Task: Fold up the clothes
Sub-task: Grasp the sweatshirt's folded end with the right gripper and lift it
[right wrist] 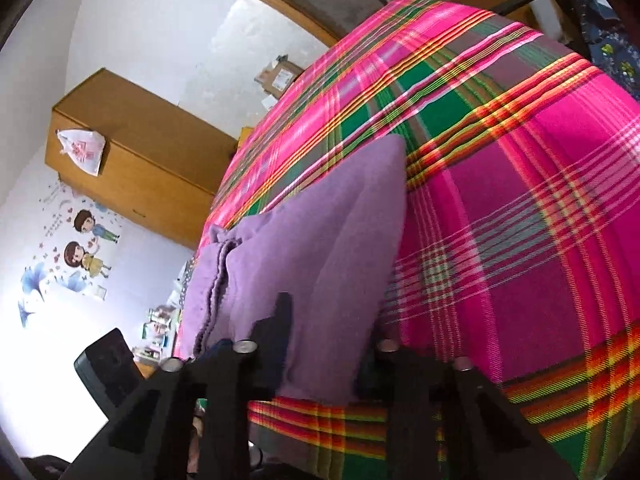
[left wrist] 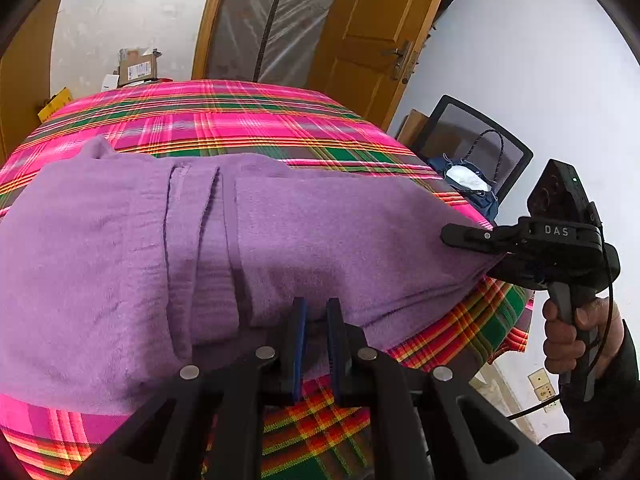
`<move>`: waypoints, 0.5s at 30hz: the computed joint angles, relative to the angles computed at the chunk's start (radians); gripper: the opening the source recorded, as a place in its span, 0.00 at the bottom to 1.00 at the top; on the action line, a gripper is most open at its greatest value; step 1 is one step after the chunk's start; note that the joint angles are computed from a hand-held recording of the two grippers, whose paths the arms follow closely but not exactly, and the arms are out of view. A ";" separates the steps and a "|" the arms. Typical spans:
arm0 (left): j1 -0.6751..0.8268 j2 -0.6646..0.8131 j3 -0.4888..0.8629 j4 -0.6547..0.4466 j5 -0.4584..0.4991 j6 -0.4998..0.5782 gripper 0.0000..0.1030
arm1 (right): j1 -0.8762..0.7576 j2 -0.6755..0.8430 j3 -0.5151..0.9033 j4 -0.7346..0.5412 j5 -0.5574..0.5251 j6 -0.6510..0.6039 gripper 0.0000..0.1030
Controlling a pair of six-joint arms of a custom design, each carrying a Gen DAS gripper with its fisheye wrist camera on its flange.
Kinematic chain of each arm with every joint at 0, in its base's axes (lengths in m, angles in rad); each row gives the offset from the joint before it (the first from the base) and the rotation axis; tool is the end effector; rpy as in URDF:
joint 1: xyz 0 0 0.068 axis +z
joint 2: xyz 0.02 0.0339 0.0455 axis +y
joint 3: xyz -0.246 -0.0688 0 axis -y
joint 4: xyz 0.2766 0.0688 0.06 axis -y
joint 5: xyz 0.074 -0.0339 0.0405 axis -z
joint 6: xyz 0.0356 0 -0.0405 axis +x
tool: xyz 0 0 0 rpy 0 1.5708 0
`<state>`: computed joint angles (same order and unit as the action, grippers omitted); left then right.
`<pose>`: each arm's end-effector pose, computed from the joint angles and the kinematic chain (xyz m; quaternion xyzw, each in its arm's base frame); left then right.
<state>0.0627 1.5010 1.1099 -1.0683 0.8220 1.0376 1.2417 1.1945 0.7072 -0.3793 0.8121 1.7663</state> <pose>0.2934 -0.0077 0.2113 0.4484 0.7983 -0.3134 0.2521 0.1104 0.2432 0.1907 0.3552 0.7975 0.2914 0.3911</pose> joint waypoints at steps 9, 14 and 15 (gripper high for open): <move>-0.002 -0.002 0.016 -0.015 -0.018 -0.005 0.09 | 0.019 0.006 0.028 -0.001 0.064 -0.033 0.12; 0.028 -0.017 0.042 -0.028 0.013 -0.010 0.09 | 0.015 0.010 0.095 -0.010 0.092 -0.133 0.12; 0.037 -0.016 0.052 -0.032 0.022 -0.012 0.09 | 0.011 0.016 0.109 -0.007 0.093 -0.151 0.12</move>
